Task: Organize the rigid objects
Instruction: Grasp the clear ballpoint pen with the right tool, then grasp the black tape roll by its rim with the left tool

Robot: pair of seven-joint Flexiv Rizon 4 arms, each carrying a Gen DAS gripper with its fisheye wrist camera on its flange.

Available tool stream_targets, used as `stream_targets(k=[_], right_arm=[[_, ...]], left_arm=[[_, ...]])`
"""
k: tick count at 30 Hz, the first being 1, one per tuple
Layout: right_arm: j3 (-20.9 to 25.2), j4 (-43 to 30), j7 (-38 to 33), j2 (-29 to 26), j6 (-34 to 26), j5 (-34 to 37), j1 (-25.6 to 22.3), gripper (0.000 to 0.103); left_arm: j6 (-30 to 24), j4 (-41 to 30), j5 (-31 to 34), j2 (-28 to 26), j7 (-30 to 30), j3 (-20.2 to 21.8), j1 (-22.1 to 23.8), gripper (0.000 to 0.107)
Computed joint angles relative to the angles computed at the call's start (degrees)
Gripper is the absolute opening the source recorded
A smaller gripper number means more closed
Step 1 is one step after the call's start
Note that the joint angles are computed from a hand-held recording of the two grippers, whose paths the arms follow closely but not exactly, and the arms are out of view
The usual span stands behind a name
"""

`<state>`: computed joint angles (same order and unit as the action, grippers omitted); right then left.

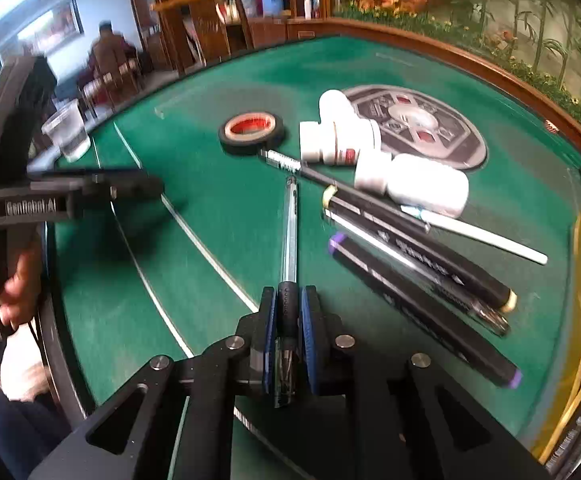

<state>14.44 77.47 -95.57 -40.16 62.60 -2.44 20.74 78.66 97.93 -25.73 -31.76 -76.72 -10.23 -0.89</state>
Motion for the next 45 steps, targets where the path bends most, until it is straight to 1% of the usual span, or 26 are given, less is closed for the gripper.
stream_targets(k=[2, 3, 4, 6, 7, 8, 10, 11, 14, 17, 21, 25, 26, 27, 28, 29, 31, 33, 34, 39, 41, 42, 43, 45], right_arm=[[5.6, -3.7, -4.2, -2.0, -0.7, 6.6, -4.3, 0.012], [6.5, -4.6, -3.4, -2.5, -1.1, 8.2, -5.4, 0.012], [6.9, -4.8, -4.1, -2.5, -1.3, 9.6, -6.0, 0.012], [8.6, -6.0, -6.2, -2.7, -3.1, 12.7, -7.5, 0.012], [8.9, -6.4, -6.8, -2.7, -3.5, 13.9, -7.6, 0.012], [8.9, -6.8, -7.5, -2.7, -3.8, 14.8, -7.6, 0.012], [9.3, -6.7, -9.5, -2.3, -3.3, 16.9, -7.7, 0.012], [9.2, -6.6, -10.0, -2.0, -3.0, 17.7, -7.7, 0.012], [8.1, -7.5, -9.2, -2.2, -3.7, 19.2, -7.3, 0.012], [7.3, -7.2, -9.1, -2.1, -3.4, 19.8, -6.9, 0.012], [6.5, -6.8, -8.5, -1.8, -3.4, 20.0, -6.7, 0.012], [6.3, -7.5, -7.7, -2.2, -4.0, 20.3, -6.9, 0.012], [6.3, -7.6, -7.6, -2.3, -4.4, 20.3, -7.0, 0.012], [6.3, -7.7, -7.6, -2.4, -4.8, 20.2, -6.9, 0.012], [6.1, -7.6, -7.5, -2.3, -4.8, 20.1, -6.7, 0.012], [6.0, -7.6, -7.4, -2.3, -4.9, 20.0, -6.6, 0.012], [5.7, -7.6, -7.2, -2.3, -5.2, 19.8, -6.5, 0.012], [5.8, -7.6, -7.2, -2.3, -5.4, 19.8, -6.6, 0.012], [5.8, -7.7, -7.3, -2.4, -5.4, 19.8, -6.6, 0.012], [5.9, -7.9, -7.8, -2.4, -5.8, 19.9, -6.6, 0.012], [5.9, -8.1, -7.8, -2.6, -5.9, 19.9, -6.5, 0.012], [5.9, -8.2, -7.9, -2.6, -5.9, 19.9, -6.5, 0.012], [5.9, -8.2, -8.1, -2.6, -6.0, 19.9, -6.5, 0.012], [6.3, -8.6, -8.8, -2.8, -6.1, 20.1, -6.6, 0.012]], left_arm=[[-1.8, -2.7, 5.5, -0.5, -4.6, 7.1, -5.3, 0.063], [-2.4, -3.8, 7.4, -0.8, -6.0, 8.9, -6.7, 0.068], [-3.3, -5.3, 9.1, -1.1, -7.4, 10.1, -7.7, 0.072], [-6.3, -8.8, 11.4, -2.2, -9.6, 11.2, -8.7, 0.091], [-8.6, -11.7, 13.4, -3.2, -10.9, 12.5, -9.8, 0.093], [-9.8, -13.6, 15.1, -3.9, -11.8, 13.4, -10.4, 0.094], [-14.2, -19.5, 20.5, -6.2, -14.7, 17.0, -12.7, 0.094], [-15.8, -21.6, 22.3, -7.1, -15.6, 17.8, -13.0, 0.094], [-18.8, -25.5, 23.5, -9.2, -15.8, 16.0, -11.0, 0.094], [-19.6, -27.3, 22.5, -10.7, -14.4, 13.1, -8.4, 0.094], [-23.1, -31.9, 21.0, -13.9, -12.0, 11.4, -6.6, 0.094], [-24.3, -36.8, 19.5, -17.0, -10.9, 10.4, -5.4, 0.094], [-24.4, -37.8, 18.7, -17.8, -10.5, 9.8, -5.0, 0.093], [-24.9, -38.6, 18.3, -18.4, -10.3, 9.6, -4.9, 0.089], [-24.4, -38.6, 18.3, -18.6, -10.0, 9.6, -5.0, 0.089], [-23.1, -37.9, 18.9, -18.4, -9.4, 9.9, -5.4, 0.086], [-22.6, -37.4, 21.0, -18.1, -9.2, 11.7, -6.8, 0.082], [-21.8, -35.9, 20.9, -17.2, -8.3, 11.0, -6.6, 0.068], [-21.5, -34.8, 20.9, -16.5, -8.3, 11.0, -6.6, 0.067], [-20.5, -30.9, 20.5, -14.1, -10.6, 11.8, -6.8, 0.066], [-19.8, -28.3, 19.1, -12.6, -10.9, 10.6, -5.9, 0.066], [-19.0, -26.6, 17.8, -11.8, -10.5, 9.3, -5.0, 0.066], [-17.7, -24.7, 16.5, -10.9, -10.2, 8.2, -4.3, 0.066], [-15.1, -21.4, 15.3, -9.3, -9.8, 7.5, -4.1, 0.066]])
